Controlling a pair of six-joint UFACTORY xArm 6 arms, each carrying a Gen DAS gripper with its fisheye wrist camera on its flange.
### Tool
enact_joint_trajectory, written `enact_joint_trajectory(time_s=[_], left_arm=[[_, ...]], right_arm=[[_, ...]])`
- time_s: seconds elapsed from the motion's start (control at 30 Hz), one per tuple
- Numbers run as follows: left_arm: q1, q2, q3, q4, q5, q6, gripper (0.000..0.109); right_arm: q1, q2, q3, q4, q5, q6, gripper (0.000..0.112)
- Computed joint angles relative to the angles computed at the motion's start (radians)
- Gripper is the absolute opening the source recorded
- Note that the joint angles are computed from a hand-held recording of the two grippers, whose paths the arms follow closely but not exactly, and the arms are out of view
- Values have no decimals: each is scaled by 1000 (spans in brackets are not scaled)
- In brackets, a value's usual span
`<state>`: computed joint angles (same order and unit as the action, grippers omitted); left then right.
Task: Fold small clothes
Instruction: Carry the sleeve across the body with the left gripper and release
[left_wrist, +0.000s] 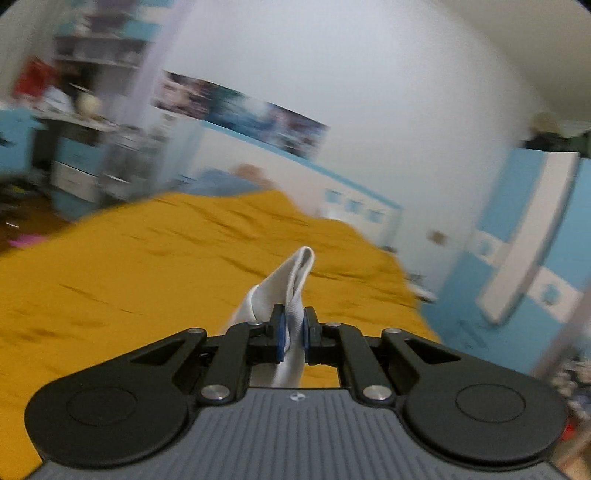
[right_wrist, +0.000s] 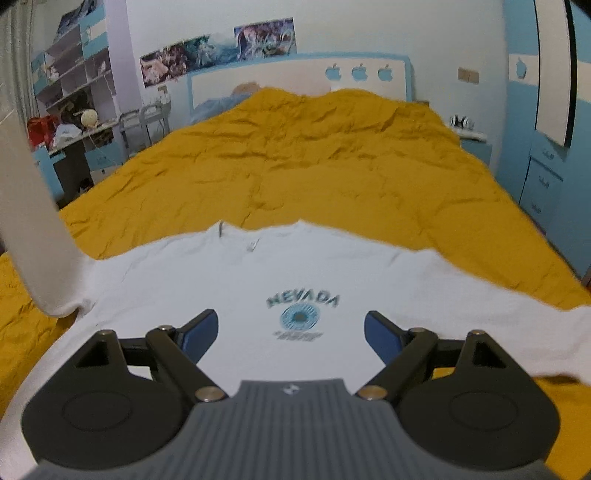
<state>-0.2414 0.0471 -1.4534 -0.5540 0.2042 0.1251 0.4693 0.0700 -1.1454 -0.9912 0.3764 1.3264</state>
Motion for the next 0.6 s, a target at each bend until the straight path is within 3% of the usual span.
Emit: enact_joint_trajectory(time_s=[0.1, 0.2, 0.3, 0.5, 0.6], left_arm=[[-114, 82, -58, -239, -21, 182, 9], [-195, 169, -70, -371, -21, 285, 9], [-248, 270, -69, -338, -13, 233, 9], [-282, 422, -103, -324, 149, 178, 10], [-286, 435, -88, -378, 223, 226, 15]], right_arm=[[-21, -42, 39, -29, 19, 20, 82], [-43, -64, 73, 27, 32, -25, 82], [-53, -76, 104, 63, 58, -68, 82], [-46, -61, 133, 114, 112, -81, 82], [-34, -38, 118, 129, 161, -69, 82]])
